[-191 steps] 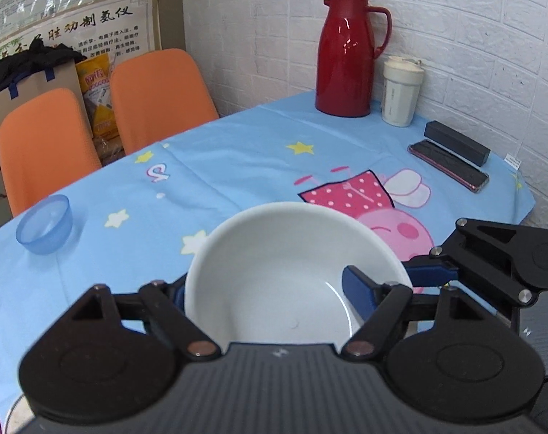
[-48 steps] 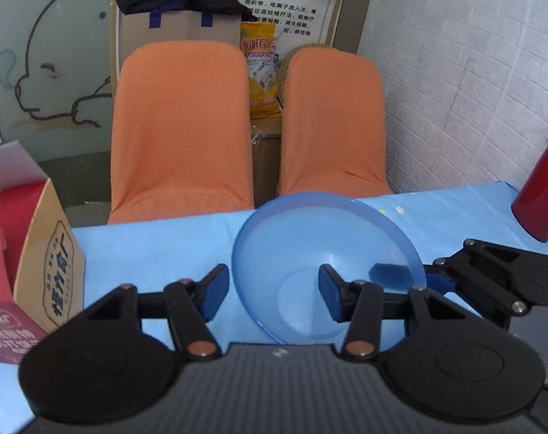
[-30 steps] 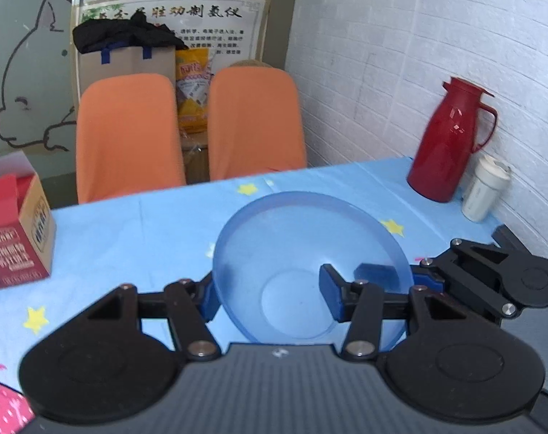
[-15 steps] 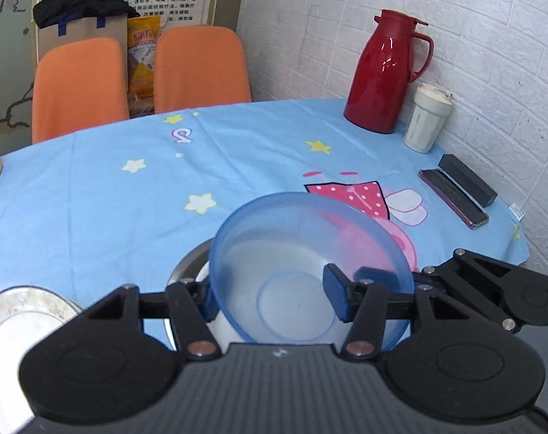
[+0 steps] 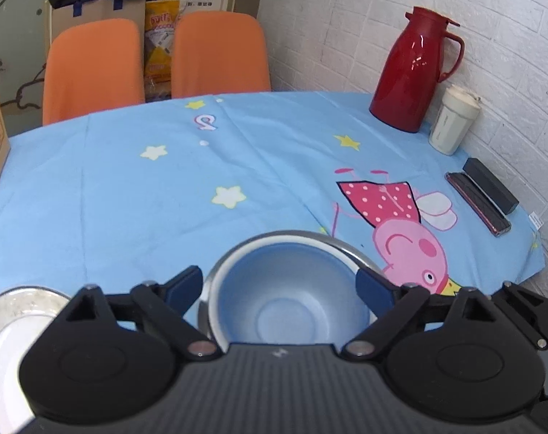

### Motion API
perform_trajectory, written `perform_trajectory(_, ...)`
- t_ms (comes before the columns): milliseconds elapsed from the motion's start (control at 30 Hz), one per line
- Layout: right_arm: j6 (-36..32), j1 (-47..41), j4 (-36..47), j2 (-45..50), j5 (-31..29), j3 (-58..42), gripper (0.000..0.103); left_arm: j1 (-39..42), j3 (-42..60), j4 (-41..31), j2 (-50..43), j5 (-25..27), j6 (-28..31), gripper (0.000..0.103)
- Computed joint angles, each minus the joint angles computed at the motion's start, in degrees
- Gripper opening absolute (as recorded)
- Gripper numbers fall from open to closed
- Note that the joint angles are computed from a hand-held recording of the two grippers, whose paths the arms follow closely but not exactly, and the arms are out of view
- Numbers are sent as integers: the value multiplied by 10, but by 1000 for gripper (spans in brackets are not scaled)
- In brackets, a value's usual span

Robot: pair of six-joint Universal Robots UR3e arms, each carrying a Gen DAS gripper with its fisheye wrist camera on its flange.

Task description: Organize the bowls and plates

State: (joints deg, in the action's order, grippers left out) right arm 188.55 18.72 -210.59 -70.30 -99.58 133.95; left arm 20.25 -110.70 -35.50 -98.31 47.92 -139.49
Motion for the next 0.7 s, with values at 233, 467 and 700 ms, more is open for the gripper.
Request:
perform_trajectory(233,40,-23,-80,-3,12,60,103,22,8,19,-3,-3,-38,93)
perform_trajectory(467,59,-58,-75,30,41,34,103,-12,49,24,-58,56,-50,93)
perform_trajectory(700,62,-72,-26,57,53,-15,103,-53,97,19,-113,92,-64,93)
